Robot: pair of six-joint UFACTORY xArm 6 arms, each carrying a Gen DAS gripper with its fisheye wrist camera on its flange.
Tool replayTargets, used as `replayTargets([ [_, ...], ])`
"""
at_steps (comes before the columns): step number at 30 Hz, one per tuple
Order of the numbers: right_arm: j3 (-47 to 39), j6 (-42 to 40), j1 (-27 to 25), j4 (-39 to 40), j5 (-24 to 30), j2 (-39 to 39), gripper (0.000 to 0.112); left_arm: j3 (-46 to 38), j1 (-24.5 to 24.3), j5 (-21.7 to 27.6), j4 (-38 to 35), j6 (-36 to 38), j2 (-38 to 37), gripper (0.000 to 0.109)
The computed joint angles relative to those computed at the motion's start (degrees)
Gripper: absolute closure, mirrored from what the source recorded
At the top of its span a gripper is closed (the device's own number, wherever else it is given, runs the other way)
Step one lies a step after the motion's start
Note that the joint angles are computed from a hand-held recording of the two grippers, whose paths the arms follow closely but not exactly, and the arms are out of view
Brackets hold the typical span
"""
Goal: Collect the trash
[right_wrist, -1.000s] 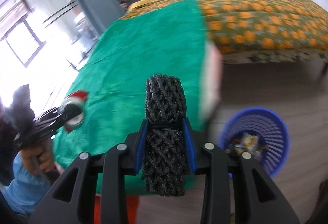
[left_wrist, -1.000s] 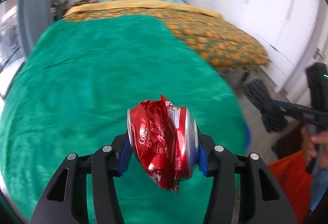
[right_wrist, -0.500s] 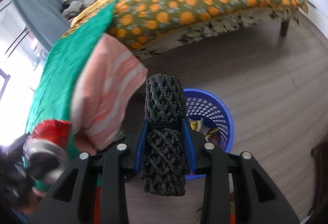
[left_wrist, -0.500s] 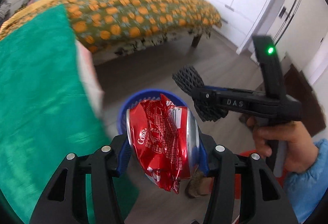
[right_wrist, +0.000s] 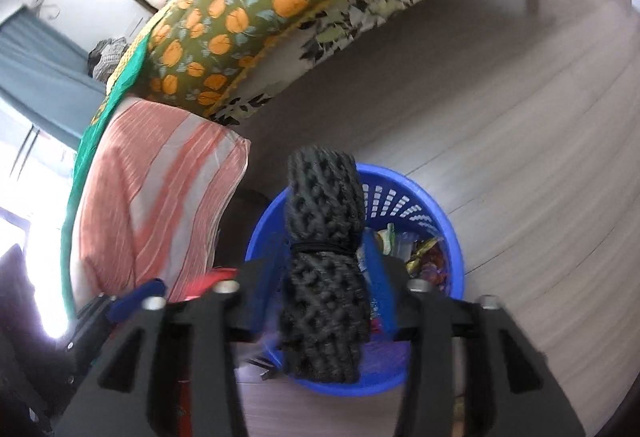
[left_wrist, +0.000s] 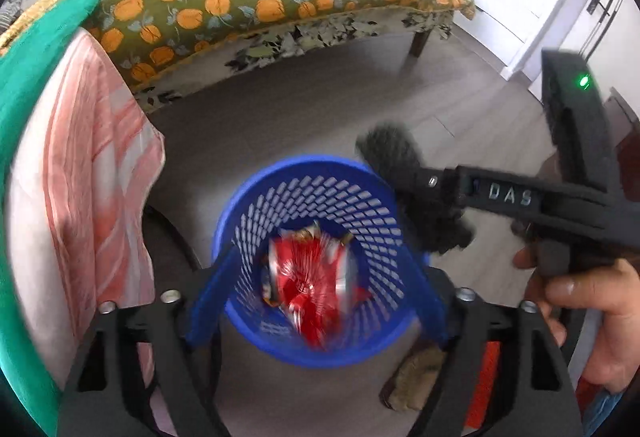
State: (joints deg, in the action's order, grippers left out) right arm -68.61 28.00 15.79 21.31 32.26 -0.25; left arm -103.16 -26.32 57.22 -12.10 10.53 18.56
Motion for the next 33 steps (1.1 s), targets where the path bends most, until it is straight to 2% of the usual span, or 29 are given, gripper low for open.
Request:
replayTargets([
  [1, 0.5, 0.6, -0.24, -0.03, -0.66, 0.21, 0.027, -0.41, 0.05, -0.16, 0.31, -0.29, 0.15, 0.027],
  [5, 2.61, 5.64, -1.24, -3.34, -1.97, -1.38, 0.027, 1.24, 0.37, -2.37, -1.43, 0.02, -2.49, 0.019],
  [8, 2.51, 11.32, -1.25, -10.6, -1.38, -3.75, 0.021, 5.9, 0.4, -5.43, -3.45, 1.05, -8.03, 0.016],
  [10, 1.56, 16.21, -0.5, -18.77, 1.35, -6.08, 0.014, 10.06, 0.0, -8.28, -3.52, 0.52, -12.68, 0.011],
  [12, 0.65, 18.92, 0.45, -24.05, 3.9, -7.8, 0.014, 14.78, -0.7, -11.48, -2.24, -0.58, -17.76, 0.011],
  [14, -0.83, 22.29, 1.97, -30.37, 9.24, -9.95, 0.014, 18.54, -1.38, -13.28, -0.56, -0.93, -22.11, 0.011],
  [17, -0.49, 26.1, 4.51, -37.08, 13.39, -13.81, 0.014, 20.3, -1.86, -11.2, 2.31, -1.94, -25.36, 0.011],
  [20, 1.26, 27.57, 7.33, -40.15, 15.76, -18.01, 0.014, 22.98, -2.22, -12.17, 7.36, -6.0, -27.84, 0.011],
  [23, 1.4, 29.93, 11.26, -43.49, 20.36, -20.24, 0.014, 25.89, -2.35, -12.28, 11.53, -9.24, -30.09, 0.011],
  [29, 2.04, 33.5, 18.19, -47.1, 26.34, -22.98, 0.014, 29.15, -2.45, -13.69, 14.91, -11.74, -33.34, 0.011],
  [33, 2.26, 34.76, 20.6, -49.06, 28.83, -23.91, 0.014, 28.35, -2.59, -11.84, 17.01, -14.81, -33.01, 0.011],
])
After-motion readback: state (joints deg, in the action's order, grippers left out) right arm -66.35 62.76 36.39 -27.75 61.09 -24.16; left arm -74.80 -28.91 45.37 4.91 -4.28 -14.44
